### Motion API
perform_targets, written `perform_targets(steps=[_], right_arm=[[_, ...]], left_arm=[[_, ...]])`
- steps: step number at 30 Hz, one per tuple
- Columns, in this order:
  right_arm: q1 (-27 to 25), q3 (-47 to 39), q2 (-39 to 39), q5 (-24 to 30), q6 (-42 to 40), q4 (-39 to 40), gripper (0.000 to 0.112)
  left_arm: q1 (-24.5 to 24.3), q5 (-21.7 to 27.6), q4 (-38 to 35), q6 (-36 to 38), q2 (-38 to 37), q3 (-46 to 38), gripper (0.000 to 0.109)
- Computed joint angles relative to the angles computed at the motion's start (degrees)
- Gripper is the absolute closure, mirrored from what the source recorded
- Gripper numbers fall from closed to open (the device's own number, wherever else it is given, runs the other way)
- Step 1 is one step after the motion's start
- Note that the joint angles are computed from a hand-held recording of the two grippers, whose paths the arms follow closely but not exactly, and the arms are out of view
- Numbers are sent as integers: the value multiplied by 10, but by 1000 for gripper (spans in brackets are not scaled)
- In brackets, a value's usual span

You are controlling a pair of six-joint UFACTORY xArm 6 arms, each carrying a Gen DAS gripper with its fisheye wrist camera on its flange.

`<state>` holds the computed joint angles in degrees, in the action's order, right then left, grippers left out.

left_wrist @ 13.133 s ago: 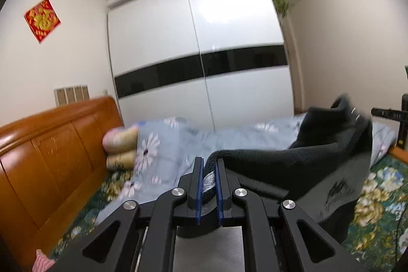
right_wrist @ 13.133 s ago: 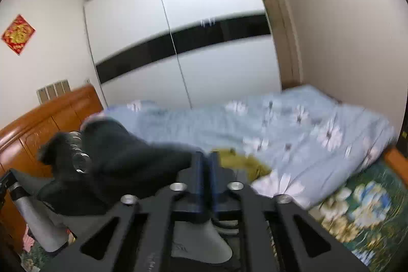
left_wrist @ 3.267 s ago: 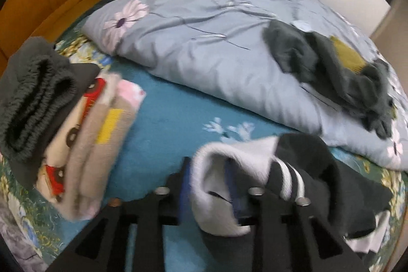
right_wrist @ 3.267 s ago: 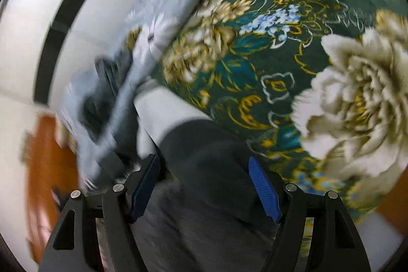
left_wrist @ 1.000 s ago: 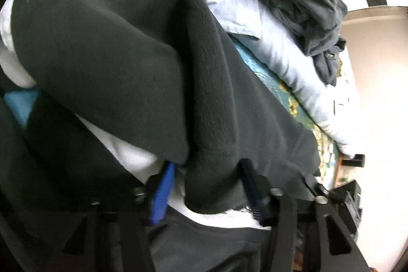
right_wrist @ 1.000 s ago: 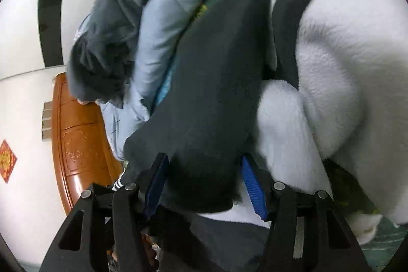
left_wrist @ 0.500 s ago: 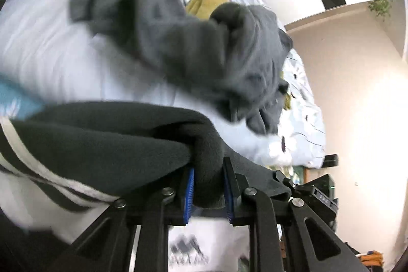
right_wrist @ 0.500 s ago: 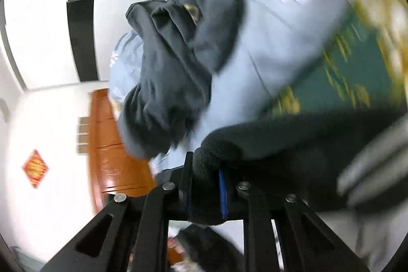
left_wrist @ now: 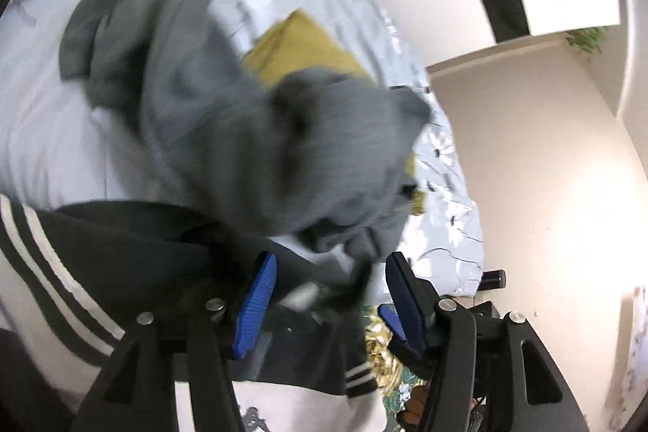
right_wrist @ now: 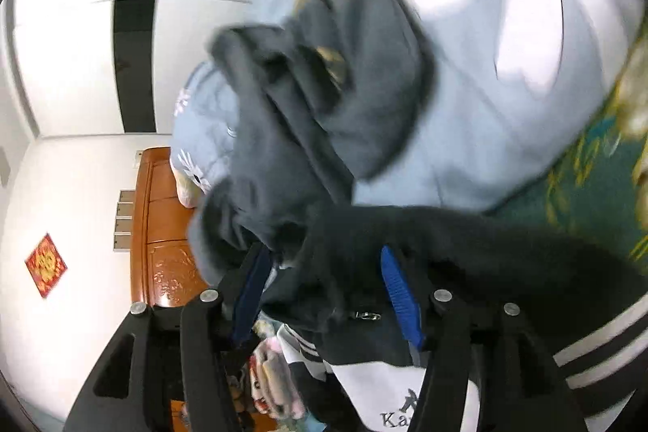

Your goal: Fold clothes

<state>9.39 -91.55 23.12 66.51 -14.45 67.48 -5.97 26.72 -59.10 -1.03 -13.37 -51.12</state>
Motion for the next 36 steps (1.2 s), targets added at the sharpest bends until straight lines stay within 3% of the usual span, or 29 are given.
perform_targets(steps=[4,7,10,13,16,19,23,26,32,36], right_arm=[[-23,25,-48,-2,-14,2,53],[-69,134,-149,-1,-59,13,52],[-169,244,-258,29,-90,-33,51],[-275,347,-382,10,-97,-160,49],[-399,405,-457,23,-111,-242,49],[-516,455,-484,58,-112,-264,48],[-585,511,-480,86,-96,-234,48],[-588,535,-463,91,-84,-168,48],[-500,536,-449,10,-66,-174,48],[-490,522,-428,22,-72,-132,48]], left_arm=[[-19,20,146,-89,-54,9,47],[-56,20,261,-180,-120,59,45],[-94,28,398,-300,-194,121,45],[-130,57,510,-413,-258,169,45],[-145,74,508,-448,-315,211,45],[-166,89,527,-494,-347,229,45],[-183,95,532,-502,-329,200,45],[-203,109,563,-510,-325,176,45],[-222,134,600,-538,-331,159,43],[-225,148,604,-546,-334,155,43]])
